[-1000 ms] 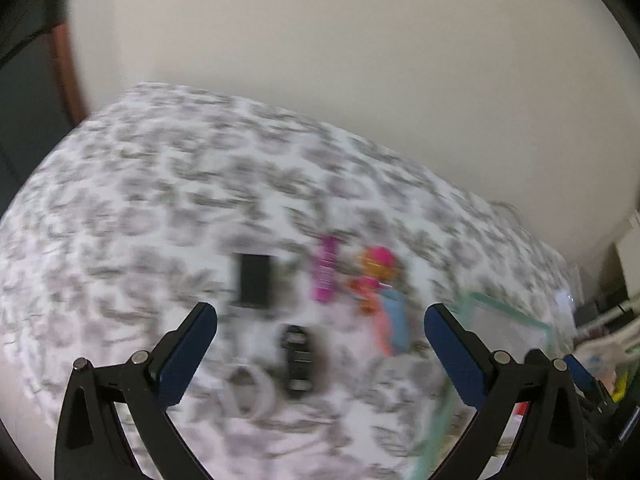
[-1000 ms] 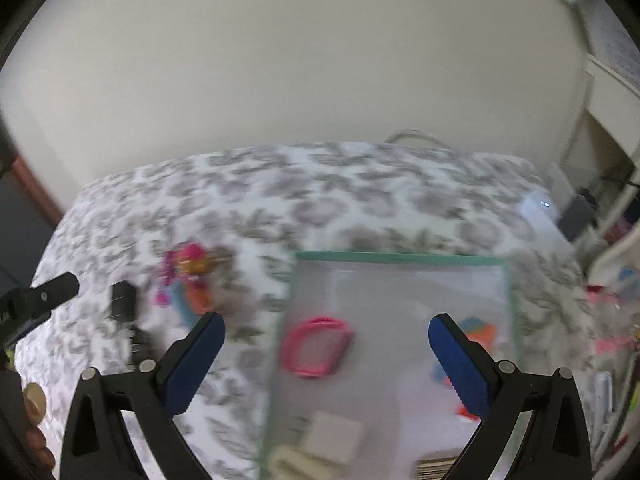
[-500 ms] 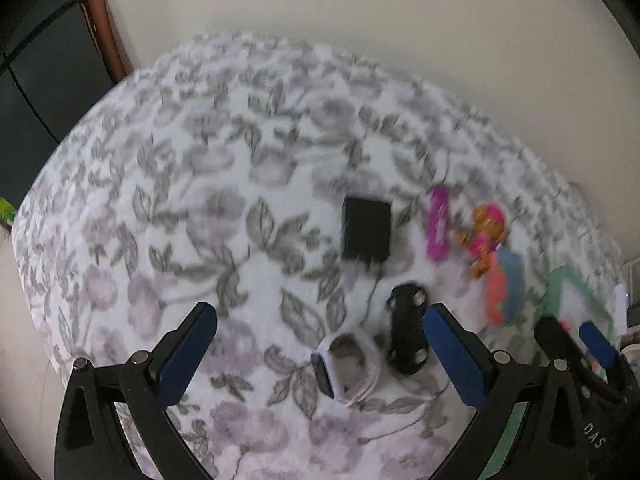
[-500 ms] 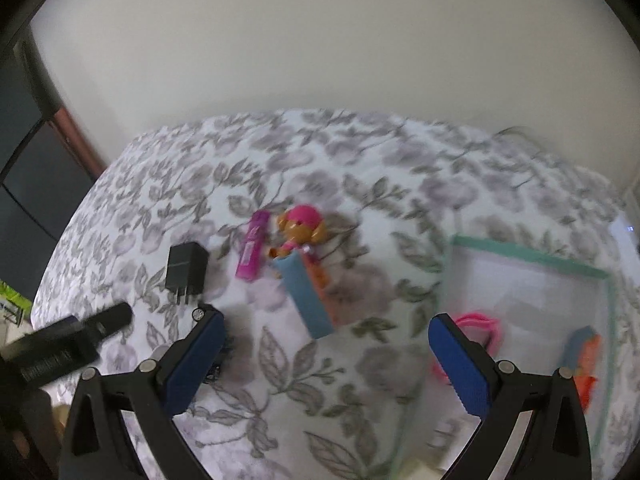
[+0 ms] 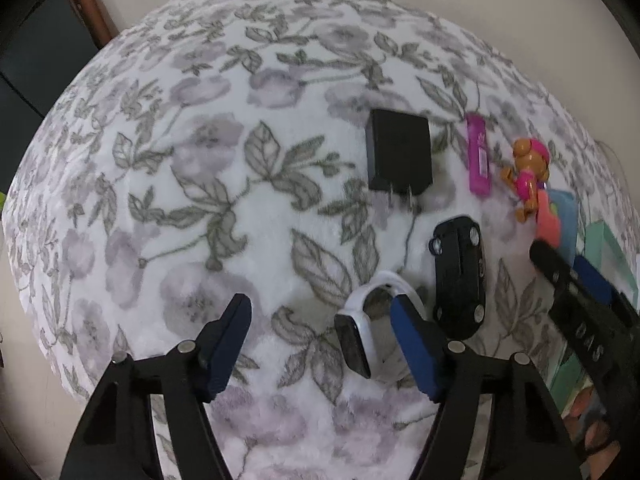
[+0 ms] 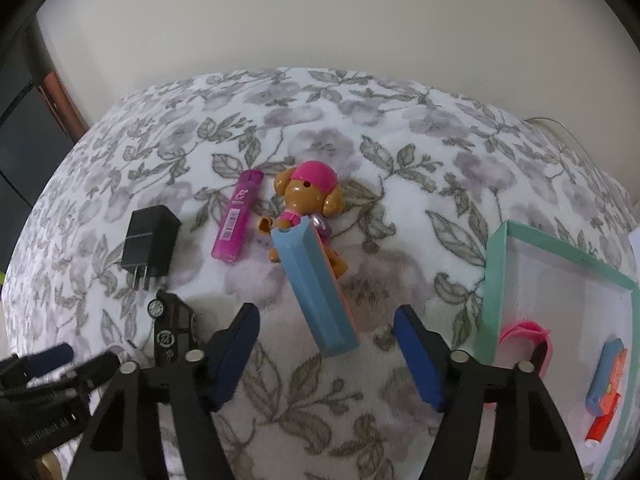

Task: Organize rigid objects
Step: 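Grasp the white watch with the left tool while the right tool grasps the blue toy knife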

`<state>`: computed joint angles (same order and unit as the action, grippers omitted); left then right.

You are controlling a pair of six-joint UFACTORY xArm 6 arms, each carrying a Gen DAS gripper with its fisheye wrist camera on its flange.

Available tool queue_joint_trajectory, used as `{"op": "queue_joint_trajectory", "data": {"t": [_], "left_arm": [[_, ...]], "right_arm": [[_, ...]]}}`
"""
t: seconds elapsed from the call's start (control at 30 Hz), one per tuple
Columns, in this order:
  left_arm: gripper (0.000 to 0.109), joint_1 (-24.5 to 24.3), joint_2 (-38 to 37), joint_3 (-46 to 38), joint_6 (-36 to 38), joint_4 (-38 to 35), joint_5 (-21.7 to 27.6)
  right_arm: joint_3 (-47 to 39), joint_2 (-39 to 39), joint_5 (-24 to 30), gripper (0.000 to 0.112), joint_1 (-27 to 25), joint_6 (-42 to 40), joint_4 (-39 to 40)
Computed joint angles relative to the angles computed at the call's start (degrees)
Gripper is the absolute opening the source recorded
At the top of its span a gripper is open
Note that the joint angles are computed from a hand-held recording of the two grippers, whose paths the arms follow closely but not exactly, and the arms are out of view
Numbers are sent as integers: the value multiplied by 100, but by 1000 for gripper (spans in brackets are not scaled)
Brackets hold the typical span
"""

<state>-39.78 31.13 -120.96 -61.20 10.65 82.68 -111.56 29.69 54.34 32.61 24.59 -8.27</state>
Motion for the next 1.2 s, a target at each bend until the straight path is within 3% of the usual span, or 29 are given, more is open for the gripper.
{"op": "queue_joint_trajectory", "data": {"t": [0.1,0.17,0.33,0.4,0.57,0.7,0.8,0.87,1.03,1.2], "left_arm": [[64,-18,104,-97,119,-58,61],[51,-12,167,-153,194,-145,55],[48,-45,407,-421,396,-268,148],[47,-100,686,-836,430,-217,345],[35,-136,894,-1196,517,-187,478],[25,-188,1350,-2002,599,-128,823],[22,-191,1334,-1958,491,-148,739],[14,-199,1216,-1785,409,-131,676],[13,-245,1189,-1773,242,-99,668],[13,-277,769,-1199,56,-70,422]], "right_arm": [[-88,101,-64,54,2,-16,-48],[-161,174,-42,42,13,-18,-151],[-124,180,-184,29,-5,-63,-11],[-112,167,-181,28,-2,-134,38],[65,65,-289,26,-24,-125,140],[141,0,-248,24,-37,-162,244],[253,-97,-193,24,-46,-184,322],[298,-147,-132,23,-57,-183,405],[546,-355,-61,23,-87,-172,657],[717,-527,26,22,-123,-175,901]]}}
